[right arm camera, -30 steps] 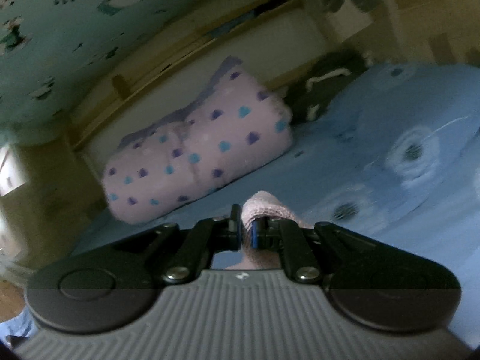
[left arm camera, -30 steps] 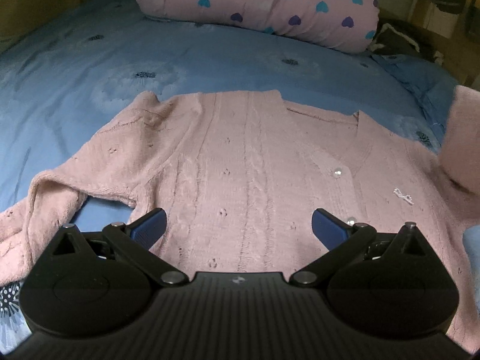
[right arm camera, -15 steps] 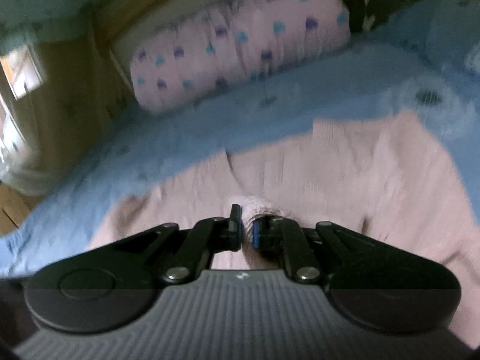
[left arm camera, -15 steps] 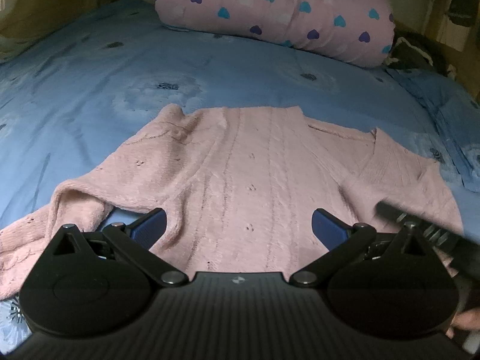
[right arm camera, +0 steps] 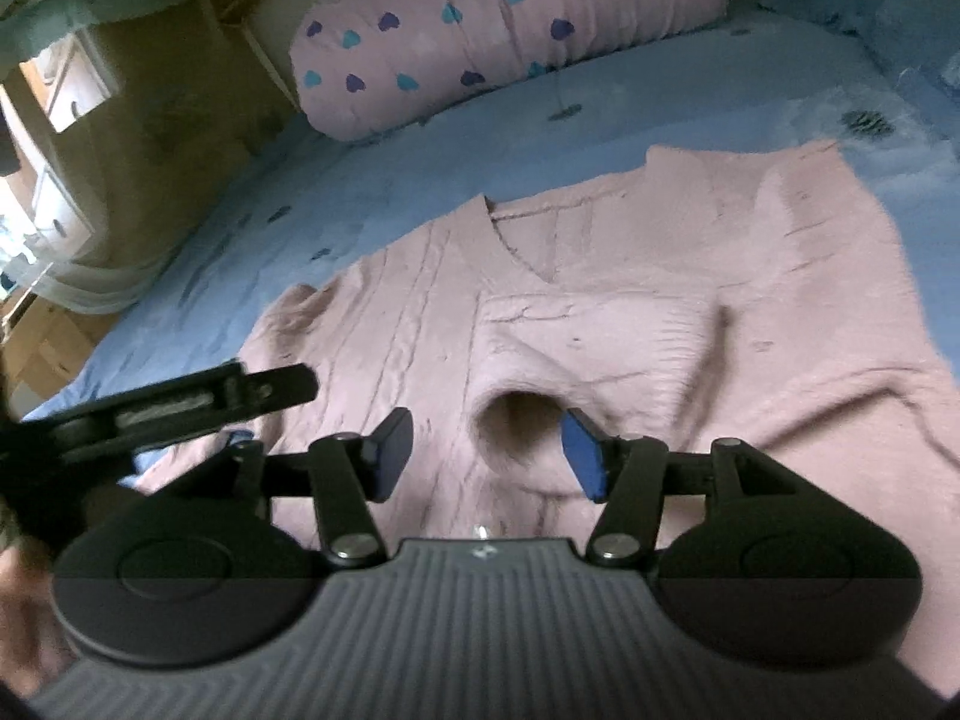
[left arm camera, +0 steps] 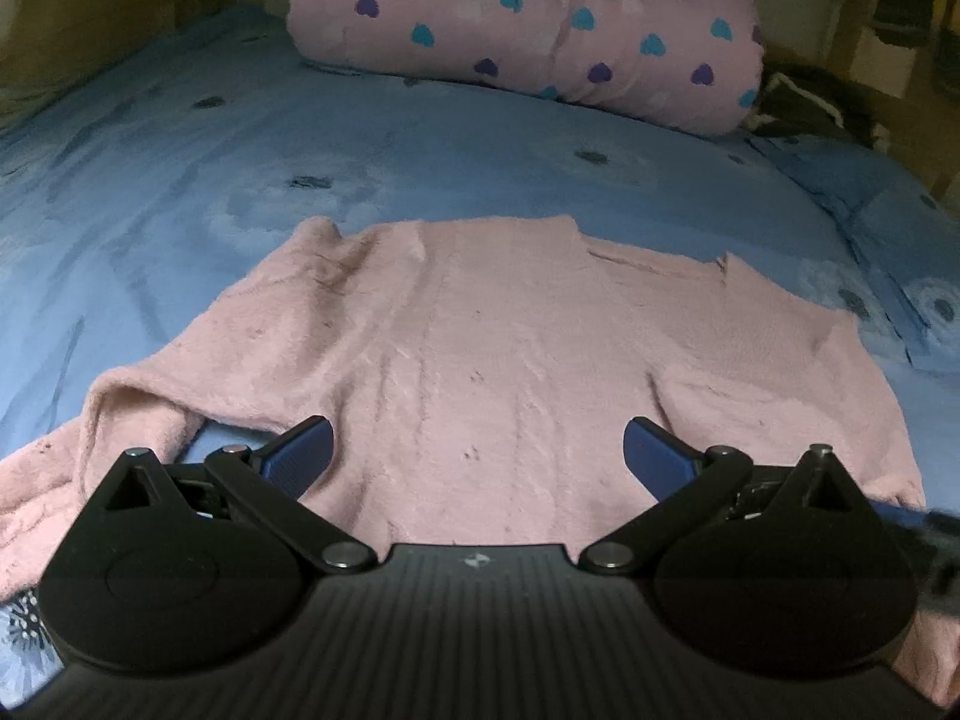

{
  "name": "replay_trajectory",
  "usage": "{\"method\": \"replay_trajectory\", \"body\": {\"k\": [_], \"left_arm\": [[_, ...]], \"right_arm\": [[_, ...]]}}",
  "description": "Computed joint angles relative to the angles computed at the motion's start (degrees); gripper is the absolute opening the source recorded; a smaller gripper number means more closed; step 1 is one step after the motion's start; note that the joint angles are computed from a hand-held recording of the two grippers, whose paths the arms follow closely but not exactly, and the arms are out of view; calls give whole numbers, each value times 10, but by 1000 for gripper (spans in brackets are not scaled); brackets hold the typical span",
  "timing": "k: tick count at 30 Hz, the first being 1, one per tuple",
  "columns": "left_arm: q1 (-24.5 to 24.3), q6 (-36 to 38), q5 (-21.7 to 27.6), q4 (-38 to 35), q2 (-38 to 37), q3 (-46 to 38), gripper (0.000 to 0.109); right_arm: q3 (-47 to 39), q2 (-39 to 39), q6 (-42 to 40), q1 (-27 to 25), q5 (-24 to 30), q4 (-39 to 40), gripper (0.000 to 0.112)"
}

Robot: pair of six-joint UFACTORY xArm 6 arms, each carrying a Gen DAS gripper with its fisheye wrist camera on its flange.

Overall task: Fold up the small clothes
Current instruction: 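Move the left gripper toward the other sleeve cuff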

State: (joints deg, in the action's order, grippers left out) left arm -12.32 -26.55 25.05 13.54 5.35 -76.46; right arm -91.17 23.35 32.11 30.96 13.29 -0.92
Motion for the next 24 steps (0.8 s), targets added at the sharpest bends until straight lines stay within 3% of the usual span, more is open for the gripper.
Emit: {"method": "replay_trajectory", "body": {"k": [2, 5, 13, 20, 24], "left_arm": [[-6, 17, -7, -17, -5, 11, 103], [-18, 17, 4, -9, -3, 8, 103], [-67, 18, 12, 35, 3, -25, 103], [-123, 39, 18, 48, 60, -94, 103], [-143, 57, 38, 55, 109, -147, 103]], "right_arm": [[27, -29, -41, -6, 9, 22, 57], [39, -50, -3, -27, 27, -37, 57], [42, -65, 288, -72, 75, -302, 59], [44, -75, 323, -84, 111, -321, 59], [64, -92, 286, -94, 99, -290, 59]]}}
